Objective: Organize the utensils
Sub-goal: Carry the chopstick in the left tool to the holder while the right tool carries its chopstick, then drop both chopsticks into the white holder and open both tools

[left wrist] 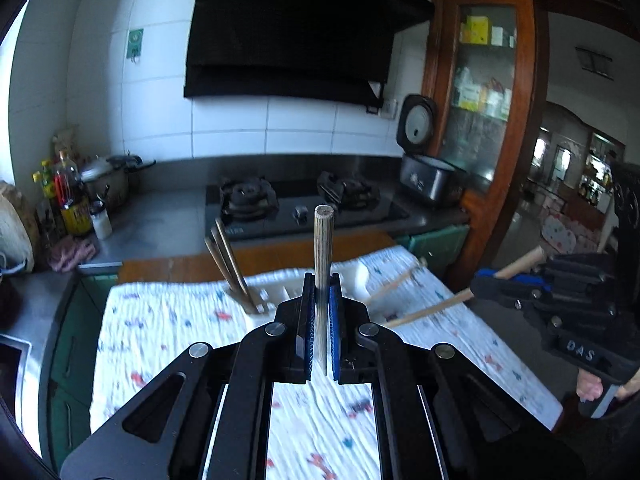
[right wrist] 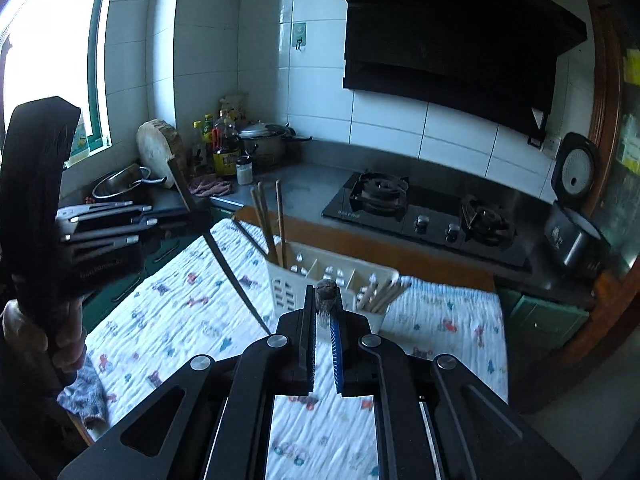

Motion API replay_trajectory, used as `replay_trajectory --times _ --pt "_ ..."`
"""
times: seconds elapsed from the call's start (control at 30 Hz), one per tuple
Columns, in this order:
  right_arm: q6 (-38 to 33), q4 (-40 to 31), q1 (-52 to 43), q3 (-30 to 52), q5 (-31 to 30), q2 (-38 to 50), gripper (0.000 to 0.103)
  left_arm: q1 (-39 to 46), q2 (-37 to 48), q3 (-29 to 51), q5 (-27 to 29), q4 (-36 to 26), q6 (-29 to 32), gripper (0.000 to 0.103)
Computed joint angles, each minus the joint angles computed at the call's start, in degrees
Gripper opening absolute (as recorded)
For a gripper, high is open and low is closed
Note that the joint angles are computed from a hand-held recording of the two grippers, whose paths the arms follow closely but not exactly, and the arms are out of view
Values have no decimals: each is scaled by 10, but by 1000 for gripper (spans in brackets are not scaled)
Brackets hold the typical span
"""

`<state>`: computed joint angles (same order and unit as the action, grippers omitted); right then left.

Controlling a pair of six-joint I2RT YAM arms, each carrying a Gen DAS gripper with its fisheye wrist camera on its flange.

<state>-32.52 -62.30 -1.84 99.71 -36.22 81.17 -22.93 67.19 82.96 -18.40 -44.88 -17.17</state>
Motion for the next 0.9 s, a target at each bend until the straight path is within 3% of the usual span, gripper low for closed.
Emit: replay_trajectory --times 0.13,0.33,0.73,0.9 --pt "21 2 20 65 18 42 7 37 43 63 -14 12 33 5" --pt "44 11 51 131 64 104 7 100 100 107 19 36 43 5" --pt "33 1 82 178 131 192 7 199 162 64 141 94 10 5" --pt "30 4 94 169 154 204 7 202 173 50 154 100 16 5"
